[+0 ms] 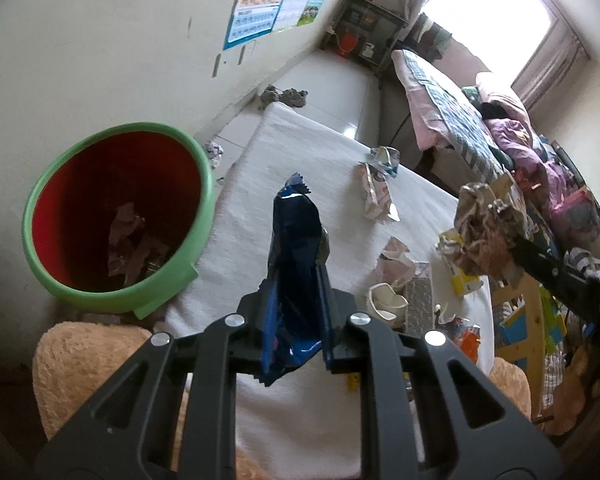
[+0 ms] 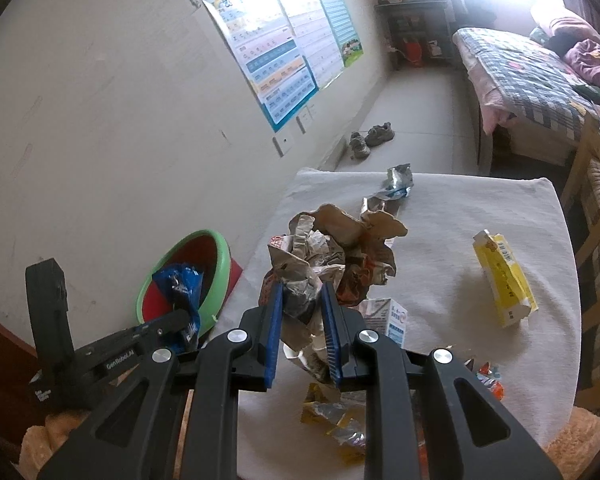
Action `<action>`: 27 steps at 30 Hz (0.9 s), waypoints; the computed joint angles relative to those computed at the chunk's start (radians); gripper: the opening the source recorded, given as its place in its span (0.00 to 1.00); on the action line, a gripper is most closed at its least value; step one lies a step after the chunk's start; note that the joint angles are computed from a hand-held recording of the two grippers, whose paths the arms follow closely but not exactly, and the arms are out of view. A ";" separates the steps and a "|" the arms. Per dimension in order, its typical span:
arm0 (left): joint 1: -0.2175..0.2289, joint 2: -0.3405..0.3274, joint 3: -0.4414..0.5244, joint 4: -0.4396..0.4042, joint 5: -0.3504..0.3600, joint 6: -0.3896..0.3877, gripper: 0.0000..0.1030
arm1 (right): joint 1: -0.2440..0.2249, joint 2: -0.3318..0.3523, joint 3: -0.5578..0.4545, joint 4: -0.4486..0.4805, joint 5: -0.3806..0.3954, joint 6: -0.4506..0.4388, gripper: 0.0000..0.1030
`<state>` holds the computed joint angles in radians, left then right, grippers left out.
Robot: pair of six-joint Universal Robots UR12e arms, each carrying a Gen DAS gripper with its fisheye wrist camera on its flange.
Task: Collect trash
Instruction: 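Carry the blue wrapper and crumpled paper over the green bin with both grippers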
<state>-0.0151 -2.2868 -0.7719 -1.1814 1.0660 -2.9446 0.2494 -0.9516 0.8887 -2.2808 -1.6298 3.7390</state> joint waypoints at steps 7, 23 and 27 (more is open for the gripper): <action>0.012 -0.006 0.002 0.020 0.012 -0.040 0.17 | 0.006 0.020 -0.034 0.030 0.009 -0.022 0.19; 0.043 -0.015 -0.004 0.050 0.015 -0.115 0.17 | 0.042 0.143 -0.241 0.140 0.022 -0.147 0.19; 0.057 -0.016 -0.004 0.084 0.036 -0.152 0.17 | 0.051 0.197 -0.331 0.165 0.027 -0.195 0.19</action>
